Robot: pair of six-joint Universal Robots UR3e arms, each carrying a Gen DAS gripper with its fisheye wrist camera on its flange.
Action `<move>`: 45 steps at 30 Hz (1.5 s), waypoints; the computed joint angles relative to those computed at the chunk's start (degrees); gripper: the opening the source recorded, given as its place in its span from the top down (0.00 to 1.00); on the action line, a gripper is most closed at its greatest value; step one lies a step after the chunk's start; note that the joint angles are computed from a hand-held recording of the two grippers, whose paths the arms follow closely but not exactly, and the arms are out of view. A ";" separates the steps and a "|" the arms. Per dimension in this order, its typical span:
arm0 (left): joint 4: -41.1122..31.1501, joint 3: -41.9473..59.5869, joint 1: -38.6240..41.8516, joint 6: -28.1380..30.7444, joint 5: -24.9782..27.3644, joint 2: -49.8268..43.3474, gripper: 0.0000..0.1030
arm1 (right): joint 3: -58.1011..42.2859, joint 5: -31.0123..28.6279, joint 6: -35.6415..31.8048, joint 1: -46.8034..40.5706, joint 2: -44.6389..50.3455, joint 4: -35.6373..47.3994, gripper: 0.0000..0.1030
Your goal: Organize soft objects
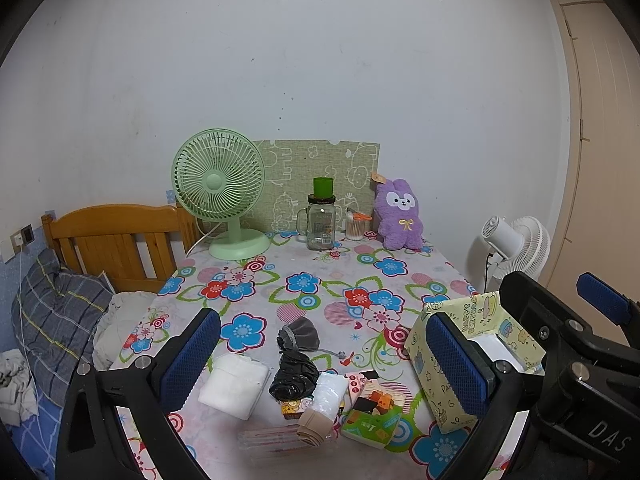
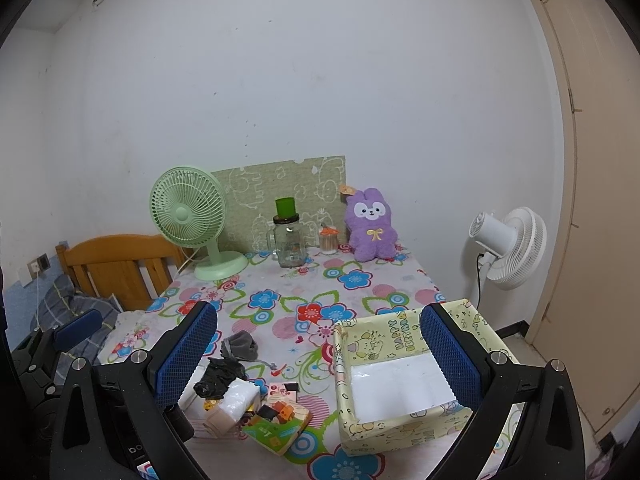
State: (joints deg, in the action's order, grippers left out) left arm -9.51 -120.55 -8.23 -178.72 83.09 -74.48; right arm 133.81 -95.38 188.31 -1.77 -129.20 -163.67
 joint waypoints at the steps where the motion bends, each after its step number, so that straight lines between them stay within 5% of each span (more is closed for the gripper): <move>1: -0.05 -0.12 -0.02 -0.03 -0.08 0.16 0.00 | -0.03 -0.10 0.02 0.10 0.15 -0.15 0.00; 21: -1.81 -0.46 1.27 0.40 -2.43 0.98 0.09 | -0.70 -2.45 1.01 3.38 3.18 -1.60 0.04; 45: 6.80 -11.70 7.43 3.02 -6.07 -0.93 0.13 | 4.63 -5.06 6.25 10.27 17.54 -16.62 0.11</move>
State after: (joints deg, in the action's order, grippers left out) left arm -2.71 -132.25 -0.80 -175.70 77.01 -75.42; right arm 138.43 -100.44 194.57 8.50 -111.66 -180.29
